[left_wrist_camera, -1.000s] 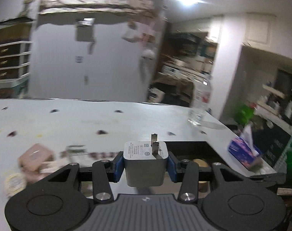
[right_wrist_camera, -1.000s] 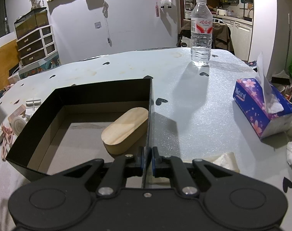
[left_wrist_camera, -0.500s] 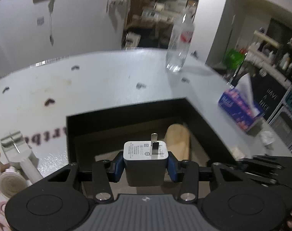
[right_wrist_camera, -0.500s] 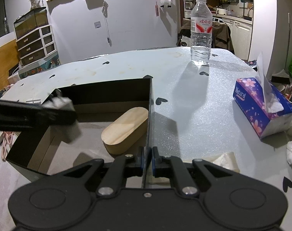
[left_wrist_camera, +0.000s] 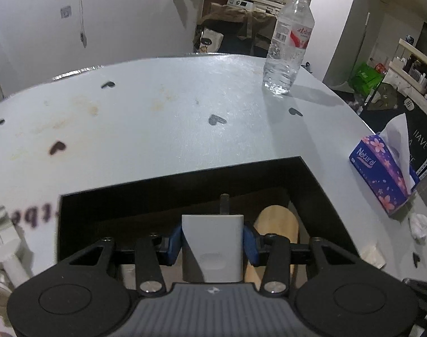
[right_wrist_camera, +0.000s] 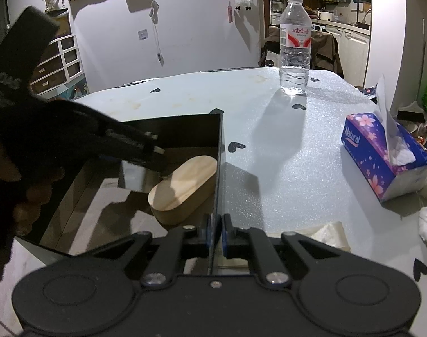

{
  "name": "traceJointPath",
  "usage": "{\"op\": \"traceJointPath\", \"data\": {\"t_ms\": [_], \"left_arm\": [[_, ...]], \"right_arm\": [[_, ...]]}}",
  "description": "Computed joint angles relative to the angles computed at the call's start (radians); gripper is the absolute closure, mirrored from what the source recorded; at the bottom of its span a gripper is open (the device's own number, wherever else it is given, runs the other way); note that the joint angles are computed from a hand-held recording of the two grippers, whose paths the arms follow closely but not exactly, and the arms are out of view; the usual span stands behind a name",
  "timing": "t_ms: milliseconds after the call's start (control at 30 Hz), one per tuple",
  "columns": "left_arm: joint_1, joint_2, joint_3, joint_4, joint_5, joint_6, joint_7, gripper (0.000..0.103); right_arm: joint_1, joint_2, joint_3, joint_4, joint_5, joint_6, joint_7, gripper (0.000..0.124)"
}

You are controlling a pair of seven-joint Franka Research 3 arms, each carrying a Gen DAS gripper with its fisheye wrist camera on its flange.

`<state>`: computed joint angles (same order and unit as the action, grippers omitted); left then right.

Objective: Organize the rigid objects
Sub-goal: 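Carry the white charger with the left tool into the black box beside the wooden box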

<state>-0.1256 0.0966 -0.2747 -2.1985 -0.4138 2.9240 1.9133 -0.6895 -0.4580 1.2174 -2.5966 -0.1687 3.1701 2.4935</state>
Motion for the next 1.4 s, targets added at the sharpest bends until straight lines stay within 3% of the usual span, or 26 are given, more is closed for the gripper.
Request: {"op": "traceJointPath", "data": {"t_ms": [100,200,333,500,633,800,967,1400], "left_arm": [[0.010,0.020,-0.009,0.040,-0.072,-0.083,-0.005,0.057],[0.000,0.021,-0.009,0.030,-0.072,-0.056,-0.021,0.057],[0.010,0.020,-0.012,0.039,-0.112,-0.083,-0.006,0.057],[0.011,-0.006,-0.003,0.034,-0.141,-0.120,0.031,0.042],[0.000,-0.040,0.010,0.013,-0.203,-0.134,0.109,0.041],[-0.030,-0.092,0.037,-0.025,-0.275,-0.144,0.199,0.027],[-0.070,-0.158,0.078,-0.073,-0.366,-0.153,0.303,0.005],[-0.201,-0.361,0.212,-0.237,-0.535,-0.096,0.532,0.000]], "right_arm": [[0.000,0.000,0.000,0.001,-0.001,-0.001,0.001,0.116],[0.003,0.000,-0.003,0.000,-0.002,-0.002,0.002,0.116],[0.005,0.002,-0.005,0.001,-0.004,-0.004,0.002,0.116],[0.007,0.009,-0.010,0.003,-0.009,-0.004,0.002,0.116],[0.003,0.008,-0.008,0.004,-0.012,-0.005,0.003,0.116],[0.003,0.007,-0.006,0.004,-0.012,-0.004,0.003,0.116],[0.002,0.005,-0.004,0.005,-0.012,-0.006,0.006,0.116],[0.005,0.006,-0.008,0.004,-0.014,-0.006,0.008,0.116]]}}
